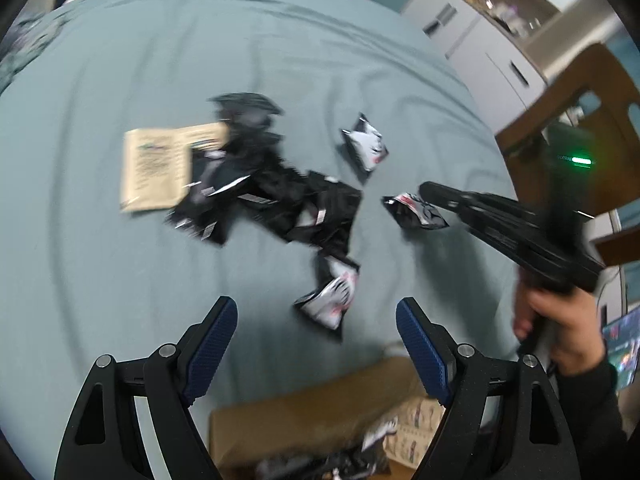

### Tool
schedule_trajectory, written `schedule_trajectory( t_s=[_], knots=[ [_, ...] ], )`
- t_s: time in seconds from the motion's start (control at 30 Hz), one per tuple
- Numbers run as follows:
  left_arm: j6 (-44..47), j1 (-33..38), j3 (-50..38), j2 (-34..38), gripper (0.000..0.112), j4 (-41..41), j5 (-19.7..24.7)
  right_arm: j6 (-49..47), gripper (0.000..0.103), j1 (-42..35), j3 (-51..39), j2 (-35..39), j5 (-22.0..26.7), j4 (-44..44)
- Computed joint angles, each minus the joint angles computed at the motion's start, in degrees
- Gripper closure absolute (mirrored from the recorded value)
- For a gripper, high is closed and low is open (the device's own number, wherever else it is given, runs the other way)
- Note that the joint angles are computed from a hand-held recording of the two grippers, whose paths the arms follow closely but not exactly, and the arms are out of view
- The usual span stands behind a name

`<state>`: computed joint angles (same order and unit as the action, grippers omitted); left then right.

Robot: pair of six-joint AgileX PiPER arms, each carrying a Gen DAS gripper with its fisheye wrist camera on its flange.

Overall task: Organize snacks
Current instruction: 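Grasp a white deer-print packet with the right tool while left grasps a white packet from the pile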

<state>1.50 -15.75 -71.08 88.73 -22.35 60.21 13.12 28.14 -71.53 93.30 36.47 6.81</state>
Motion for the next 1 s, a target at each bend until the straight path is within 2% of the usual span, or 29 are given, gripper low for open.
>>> schedule_trajectory(
  t_s=[0.13,0.2,0.23,0.27,0.3,0.33,0.37,0.43,0.5,0.53,0.63,0.73,0.8,0.87,0.93,0.97,1.0],
  knots=[
    [-4.38,-6.5,-6.32,8.48,0.03,8.21,1.23,6.88,0.103,0.89,3.95,-6.15,0.42,-3.09],
    [-4.64,-8.32,-8.0,11.7,0.031,9.65,1.96,14.19,0.102,0.7,7.75,-9.29,-1.43,-6.29],
    [-4.3,-8.33,-8.69,12.67,0.035,9.49,2.44,17.13,0.099,0.62,9.01,-10.19,-2.02,-7.23],
    [-3.87,-7.67,-9.16,13.22,0.036,8.42,3.03,22.02,0.077,0.97,10.09,-10.96,-1.86,-9.73],
    [-2.62,-5.97,-9.42,13.83,0.037,5.26,3.99,26.62,0.04,1.56,10.67,-11.31,-1.23,-12.43],
    [-0.86,-4.02,-9.37,14.54,0.041,1.38,5.09,29.4,0.026,1.93,11.64,-11.86,-1.53,-13.84],
    [1.09,-2.17,-9.28,15.56,0.051,-2.26,6.49,31.07,0.02,2.22,13.61,-12.92,-3.84,-14.32],
    [2.92,-0.64,-8.81,17.06,0.069,-4.7,7.72,28.41,0.02,2.38,13.31,-12.11,-4.84,-11.88],
    [4.15,-0.14,-7.75,16.73,0.074,-5.52,6.73,25.77,0.02,2.72,10.52,-8.98,-3.37,-10.34],
    [4.95,-0.13,-7.67,16.68,0.082,-6.02,6.82,23.96,0.02,2.52,9.1,-7.21,-2.81,-8.82],
    [4.65,-1.15,-7.28,16.01,0.085,-4.68,6.04,20.82,0.02,2.27,5.55,-2.08,-2.2,-6.49],
    [4.22,-2.58,-5.58,13.69,0.085,-2.64,3.22,17.11,0.02,1.66,2.46,3.32,-2.03,-4.7],
    [1.01,-3.6,-4.66,11.29,0.085,0.3,1.44,18.9,0.02,1.85,2.09,4.32,-2.22,-7.56],
    [-1.39,-3.64,-4.13,8.91,0.085,2.62,0.63,18.85,0.022,1.4,3.72,3.33,-4.82,-7.96],
    [-4.23,-3.62,-3.28,5.19,0.085,6.02,-0.3,16.9,0.037,0.49,4.72,3.05,-6.59,-5.29],
    [-6.32,-3.85,-2.35,2.25,0.085,8.59,-0.77,16.4,0.054,0.15,5.1,2.98,-6.78,-4.86],
    [-7.67,-4.1,-1.85,0.27,0.085,10.22,-0.75,16.1,0.06,-0.01,5.66,2.58,-6.74,-5.11]
  ],
)
